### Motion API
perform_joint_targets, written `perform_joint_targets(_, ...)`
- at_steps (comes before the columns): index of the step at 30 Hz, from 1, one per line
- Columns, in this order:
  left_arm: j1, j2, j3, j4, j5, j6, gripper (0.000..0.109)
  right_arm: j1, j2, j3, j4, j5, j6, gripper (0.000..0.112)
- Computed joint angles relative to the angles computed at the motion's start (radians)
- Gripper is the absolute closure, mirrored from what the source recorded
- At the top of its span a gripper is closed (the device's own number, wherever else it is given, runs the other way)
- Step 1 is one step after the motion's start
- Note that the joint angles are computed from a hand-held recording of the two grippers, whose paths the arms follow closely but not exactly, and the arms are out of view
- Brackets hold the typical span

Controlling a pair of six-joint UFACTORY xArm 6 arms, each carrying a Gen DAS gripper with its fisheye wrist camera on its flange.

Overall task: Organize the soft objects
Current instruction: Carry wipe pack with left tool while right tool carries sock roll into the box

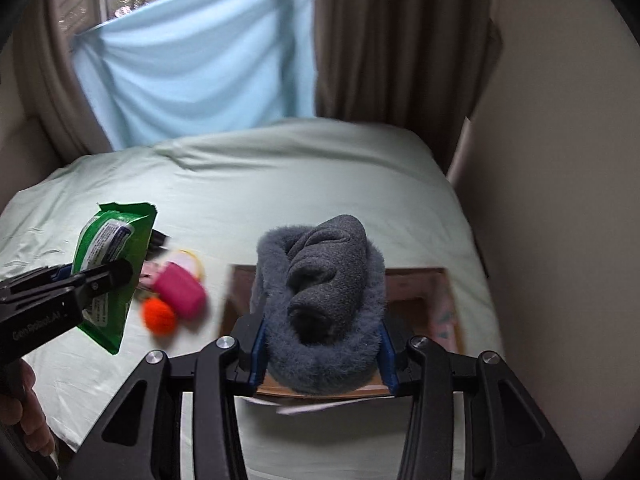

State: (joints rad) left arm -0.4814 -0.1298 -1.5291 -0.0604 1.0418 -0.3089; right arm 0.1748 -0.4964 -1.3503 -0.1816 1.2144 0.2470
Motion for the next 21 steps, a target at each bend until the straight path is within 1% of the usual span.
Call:
perform_joint_targets(2, -0.033, 0.032, -0.008, 0.007, 0.000, -0.029, 0.078, -0.070, 0.006, 0.015, 0.041, 0.000, -0.049, 0.072)
perform_joint_targets(6, -0.084, 0.158, -0.080, 0.006, 0.024, -0.068, 0.078, -0.192, 0.038, 0.051, 0.116, -0.013, -0.123, 0.072)
perform_joint_targets(13, -0.115, 0.346, -0.187, -0.025, 0.074, -0.065, 0.078, -0.298, 0.130, 0.070, 0.199, -0.018, -0.162, 0.072)
perform_joint_targets(17, -0.131, 0.454, -0.280, -0.044, 0.131, -0.060, 0.078, -0.334, 0.190, 0.076, 0.238, -0.010, -0.186, 0.072)
perform_joint_targets(21, -0.144, 0.540, -0.372, -0.030, 0.203, -0.047, 0.078, -0.355, 0.224, 0.081, 0.267, 0.000, -0.192, 0.071)
